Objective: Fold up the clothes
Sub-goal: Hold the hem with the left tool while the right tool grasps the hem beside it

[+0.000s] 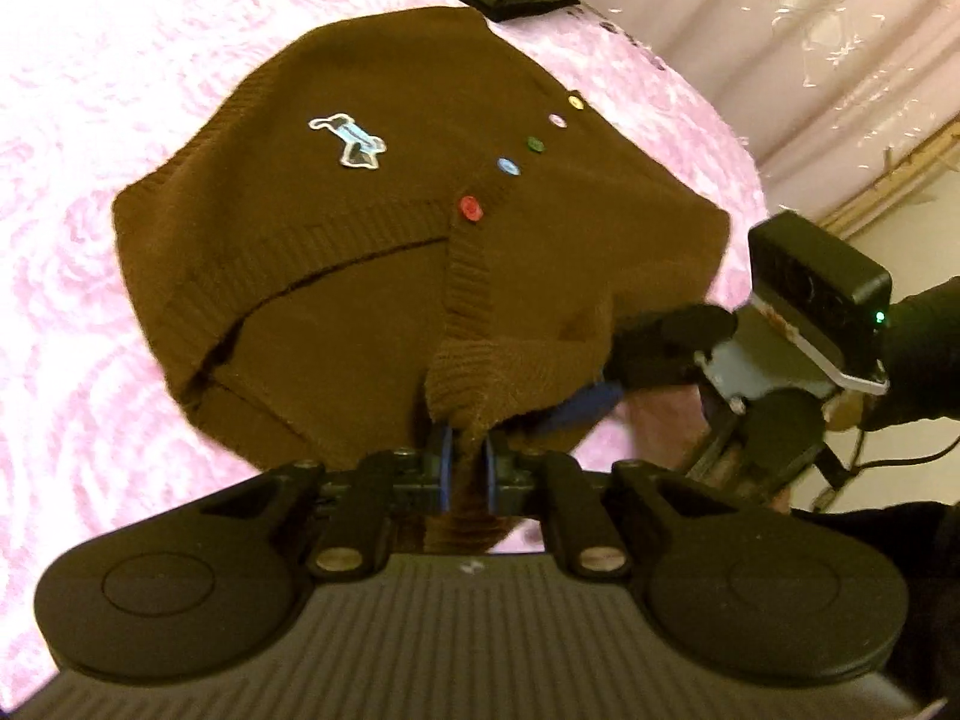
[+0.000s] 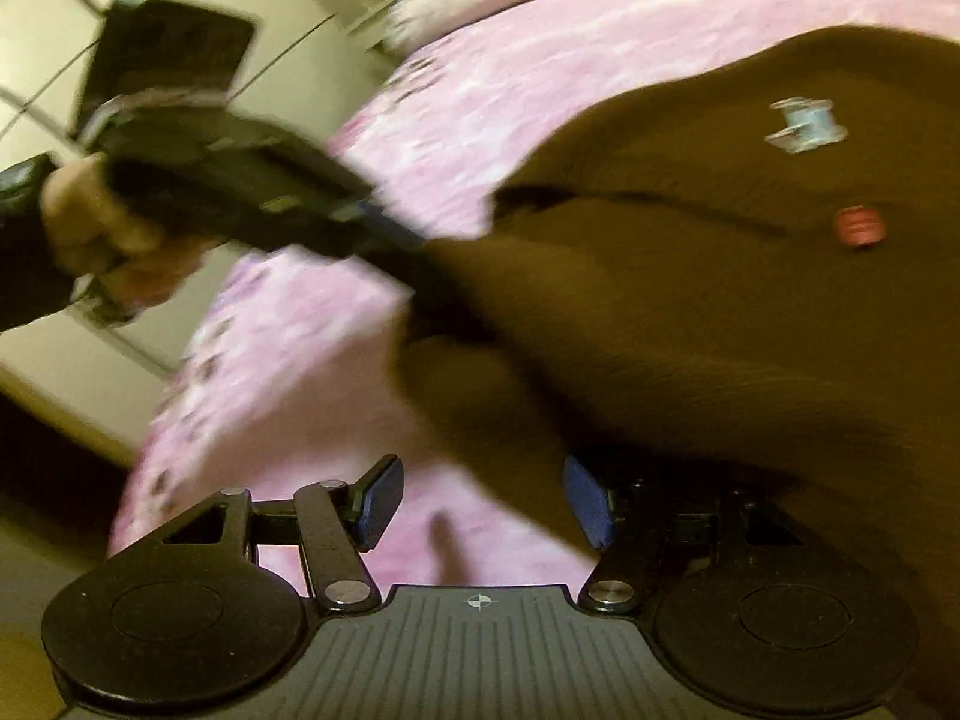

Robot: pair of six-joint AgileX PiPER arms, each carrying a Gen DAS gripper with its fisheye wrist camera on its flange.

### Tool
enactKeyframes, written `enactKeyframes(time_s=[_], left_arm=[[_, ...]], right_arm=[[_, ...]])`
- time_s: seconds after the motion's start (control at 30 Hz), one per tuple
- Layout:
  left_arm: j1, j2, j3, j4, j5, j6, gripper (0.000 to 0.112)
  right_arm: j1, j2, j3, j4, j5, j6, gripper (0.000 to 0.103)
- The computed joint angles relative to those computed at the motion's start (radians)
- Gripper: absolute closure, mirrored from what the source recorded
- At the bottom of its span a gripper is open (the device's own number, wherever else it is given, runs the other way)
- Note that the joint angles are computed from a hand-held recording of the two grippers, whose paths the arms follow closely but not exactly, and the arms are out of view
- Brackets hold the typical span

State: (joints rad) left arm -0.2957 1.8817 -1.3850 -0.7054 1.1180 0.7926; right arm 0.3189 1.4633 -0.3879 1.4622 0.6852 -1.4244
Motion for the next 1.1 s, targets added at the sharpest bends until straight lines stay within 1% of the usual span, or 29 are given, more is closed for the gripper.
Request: enactKeyframes(time_s=[0.07,0.13,0.23,0.3,0.33,0.37,0.4,0.47,0.53,0.57,0.6,0.63,0.7,0.73,0.8,0.87,0.93,0.97,1.03,1.1], left_arm=[[0.005,-0.021,0.030,0.012,-0.022,-0.012,0.101],[0.012,-0.047,0.063,0.026,-0.038,-0.025,0.100],[0.024,-0.094,0.117,0.040,-0.056,-0.047,0.100],[0.030,-0.121,0.148,0.053,-0.082,-0.066,0.100],[0.030,-0.125,0.157,0.048,-0.097,-0.067,0.100],[0.031,-0.129,0.165,0.043,-0.112,-0.069,0.100],[0.031,-0.131,0.172,0.037,-0.127,-0.069,0.101],[0.016,-0.121,0.171,0.017,-0.155,-0.056,0.100],[-0.021,-0.117,0.170,0.015,-0.188,-0.036,0.100],[-0.041,-0.116,0.167,0.018,-0.200,-0.025,0.100],[-0.060,-0.115,0.163,0.021,-0.210,-0.011,0.098],[-0.080,-0.117,0.158,0.020,-0.214,0.015,0.097],[-0.114,-0.120,0.144,0.023,-0.214,0.049,0.093],[-0.126,-0.119,0.135,0.026,-0.212,0.062,0.092],[-0.150,-0.112,0.116,0.043,-0.206,0.069,0.086],[-0.169,-0.105,0.102,0.064,-0.203,0.075,0.085],[-0.186,-0.100,0.091,0.086,-0.202,0.078,0.085],[-0.196,-0.097,0.085,0.101,-0.203,0.077,0.085],[-0.224,-0.083,0.071,0.173,-0.222,0.035,0.085],[-0.223,-0.061,0.061,0.190,-0.236,0.015,0.086]], right_arm=[[0.047,-0.029,-0.001,-0.084,0.025,0.067,0.040],[0.100,-0.053,-0.006,-0.159,0.051,0.130,0.040],[0.053,-0.218,0.051,-0.235,-0.003,0.290,0.040],[-0.028,-0.324,0.073,-0.314,-0.048,0.406,0.038],[-0.073,-0.357,0.077,-0.353,-0.074,0.448,0.018],[-0.118,-0.385,0.080,-0.387,-0.099,0.482,0.010],[-0.164,-0.398,0.082,-0.393,-0.118,0.475,0.007],[-0.230,-0.357,0.057,-0.372,-0.138,0.408,0.007],[-0.265,-0.319,0.043,-0.319,-0.146,0.326,0.007],[-0.278,-0.303,0.038,-0.303,-0.148,0.296,0.007],[-0.258,-0.284,0.032,-0.289,-0.171,0.291,0.007],[-0.222,-0.270,0.028,-0.271,-0.202,0.298,0.007],[-0.193,-0.270,0.039,-0.257,-0.230,0.312,0.007],[-0.192,-0.281,0.047,-0.273,-0.238,0.342,0.007],[-0.198,-0.295,0.058,-0.288,-0.263,0.403,0.007],[-0.208,-0.319,0.058,-0.320,-0.277,0.482,0.007],[-0.225,-0.368,0.056,-0.384,-0.256,0.569,0.007],[-0.244,-0.397,0.053,-0.391,-0.203,0.564,0.007],[-0.312,-0.448,0.046,-0.366,-0.035,0.482,0.007],[-0.324,-0.432,0.033,-0.361,0.094,0.390,0.007]])
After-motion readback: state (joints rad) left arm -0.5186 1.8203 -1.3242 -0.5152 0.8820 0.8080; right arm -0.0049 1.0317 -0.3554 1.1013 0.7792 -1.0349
